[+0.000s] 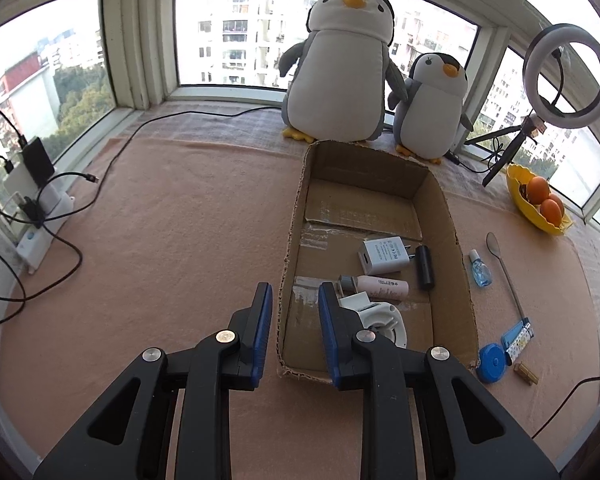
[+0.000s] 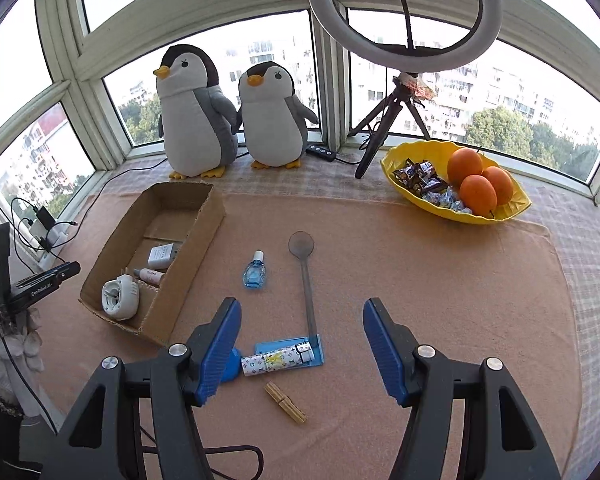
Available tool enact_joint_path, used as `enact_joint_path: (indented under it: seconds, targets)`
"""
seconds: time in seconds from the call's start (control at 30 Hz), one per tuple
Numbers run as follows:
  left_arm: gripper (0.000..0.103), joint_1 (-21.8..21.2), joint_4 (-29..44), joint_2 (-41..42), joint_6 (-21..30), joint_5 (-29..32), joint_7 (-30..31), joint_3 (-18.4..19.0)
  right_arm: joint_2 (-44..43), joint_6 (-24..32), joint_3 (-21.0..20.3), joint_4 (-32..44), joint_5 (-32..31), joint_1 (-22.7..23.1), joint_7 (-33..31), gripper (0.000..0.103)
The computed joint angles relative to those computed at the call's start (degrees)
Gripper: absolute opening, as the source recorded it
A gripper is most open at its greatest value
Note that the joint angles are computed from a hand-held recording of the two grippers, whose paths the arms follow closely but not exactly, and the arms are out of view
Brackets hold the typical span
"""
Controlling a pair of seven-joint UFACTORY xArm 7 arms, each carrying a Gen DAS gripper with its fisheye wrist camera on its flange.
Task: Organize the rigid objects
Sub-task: 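Move the right gripper back to the grey spoon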
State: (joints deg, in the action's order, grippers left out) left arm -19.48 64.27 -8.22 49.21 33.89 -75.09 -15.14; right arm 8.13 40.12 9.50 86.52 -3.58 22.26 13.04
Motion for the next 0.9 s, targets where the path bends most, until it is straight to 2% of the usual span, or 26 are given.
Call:
enact_joint_path:
  seconds: [0.17,0.37,0.53,0.7,0.77,0.9]
  targets:
    - [0.022,-0.49,0.45,-1.34,1.52,-0.08,0.52,-0.73,1.86,-0.44,-0.08,-0.62,2.56,-0.95,-1.89,0.058]
    - [0.022,-0.31,-0.88,-3.25,2.18,-1.14,-0.15,-1.49,8.42,1.34,0.07,3.67,4.79,-0.95,-4.33,0.045]
    - [0.022,0.0,-1.37,-3.53,2.81,-1.66,-1.21,-1.96,15.03,4.24,-0.32,10.32,4.27,0.21,-5.68,0.036]
    - [0.022,0.06,-1.26,-3.34,3.77,-1.73,-2.2,-2.17,22.64,8.87,-1.1,19.46,3.57,1.76,-6.28,0.034]
    - [0.022,0.02,-1.26,-3.31,4.18,-1.74,-2.59,-2.18,25.8,11.02,-1.53,23.54,3.21,2.43,-6.32,0.028]
    - [0.022,-0.03,-1.35,-3.31,4.95,-1.78,-3.4,-2.16,30.57,13.92,-2.49,29.82,2.31,3.51,-6.64,0.027]
